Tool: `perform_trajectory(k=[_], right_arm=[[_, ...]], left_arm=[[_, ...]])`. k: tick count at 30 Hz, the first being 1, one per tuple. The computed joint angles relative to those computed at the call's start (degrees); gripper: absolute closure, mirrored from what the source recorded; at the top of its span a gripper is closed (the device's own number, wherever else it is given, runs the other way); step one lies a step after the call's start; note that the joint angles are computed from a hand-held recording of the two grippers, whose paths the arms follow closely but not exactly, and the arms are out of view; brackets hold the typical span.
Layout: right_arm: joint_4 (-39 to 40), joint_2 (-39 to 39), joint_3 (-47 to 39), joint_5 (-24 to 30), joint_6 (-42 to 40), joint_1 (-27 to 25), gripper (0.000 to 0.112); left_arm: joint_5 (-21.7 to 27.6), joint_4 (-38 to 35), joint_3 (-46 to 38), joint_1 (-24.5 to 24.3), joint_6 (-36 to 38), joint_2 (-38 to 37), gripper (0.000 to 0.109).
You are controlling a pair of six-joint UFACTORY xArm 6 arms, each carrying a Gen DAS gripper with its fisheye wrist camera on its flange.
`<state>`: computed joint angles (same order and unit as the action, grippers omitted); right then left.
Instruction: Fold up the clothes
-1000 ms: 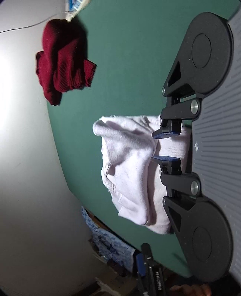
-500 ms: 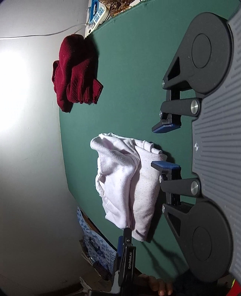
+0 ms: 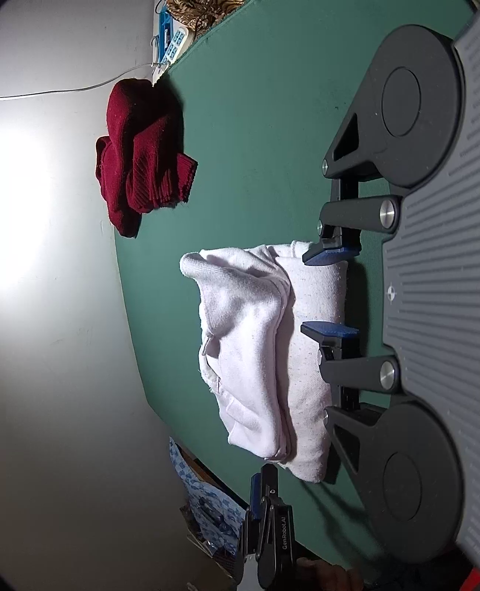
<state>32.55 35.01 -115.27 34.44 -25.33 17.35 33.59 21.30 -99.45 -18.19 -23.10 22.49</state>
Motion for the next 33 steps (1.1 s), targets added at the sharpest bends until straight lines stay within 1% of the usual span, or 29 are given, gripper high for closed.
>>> perform_trajectory(k=[1,2,4,7,12,13,14,15,17,19,20,21,22,23,28,30,31,32,33], right_arm=[[-0.46,-0.04,0.14,-0.36,0.85,0.23,0.076],[-0.91,-0.04,0.17,-0.73,1.65,0.42,0.076],[-2.37,-0.13,0.32,-1.63,3.19,0.77,0.076],[-3.91,-0.5,0.87,-2.82,5.41,0.99,0.075],[-5.5,-0.45,0.71,-2.95,8.17,0.95,0.074],[-5.66,-0.5,0.8,-3.17,8.2,1.02,0.074],[-5.71,-0.56,0.9,-3.32,8.24,1.08,0.074],[-5.75,-0.63,1.0,-3.47,8.28,1.13,0.074],[-5.45,-0.73,1.07,-3.66,8.05,1.1,0.074],[-4.9,-1.03,1.52,-4.28,7.57,0.99,0.074],[-4.44,-1.13,1.68,-4.54,7.23,0.89,0.074],[-3.74,-1.1,1.67,-4.62,6.78,0.74,0.074],[-3.04,-1.08,1.65,-4.68,6.34,0.59,0.073],[-2.34,-1.05,1.63,-4.74,5.9,0.43,0.073],[-0.66,1.28,-1.78,-2.85,2.92,-0.08,0.073],[0.19,3.75,-5.78,-1.07,1.55,-0.34,0.073],[0.35,5.29,-8.3,0.05,1.24,-0.5,0.073],[0.56,7.05,-11.18,1.38,1.34,-0.69,0.073],[0.82,9.17,-14.67,3.01,2.04,-0.92,0.073]], left_arm=[[0.38,-1.93,-0.62,0.15,1.96,0.55,0.081],[0.49,-3.84,-0.97,0.29,3.79,0.87,0.086],[-0.4,-4.83,-0.47,0.29,5.85,0.79,0.086],[-0.25,-5.52,-0.42,0.26,7.77,1.13,0.086],[-0.61,-5.31,-0.68,0.42,9.22,1.91,0.087],[-0.79,-4.75,-1.05,0.35,9.08,2.24,0.09],[-0.8,-4.64,-1.49,0.23,9.03,2.58,0.102],[-0.78,-4.62,-1.96,0.1,9.01,2.91,0.108],[-1.7,-1.0,-0.68,-0.35,6.31,1.95,0.109],[-2.16,0.72,1.65,-0.57,3.39,-0.29,0.109],[-2.38,-0.04,2.81,-0.5,2.55,-1.49,0.109],[-2.91,0.34,4.27,-0.43,0.42,-2.92,0.109],[-3.14,2.47,5.82,-0.48,-2.72,-4.35,0.109],[-2.53,5.07,6.57,-0.66,-5.43,-5.03,0.109],[5.6,8.49,3.89,-1.59,-9.92,-2.85,0.109],[3.78,10.67,4.72,-2.12,-12.46,-4.0,0.107],[2.44,12.31,5.03,-2.47,-13.67,-4.55,0.103],[2.69,14.06,4.1,-3.08,-13.7,-4.16,0.092],[3.69,14.37,2.5,-3.6,-12.46,-3.16,0.088]])
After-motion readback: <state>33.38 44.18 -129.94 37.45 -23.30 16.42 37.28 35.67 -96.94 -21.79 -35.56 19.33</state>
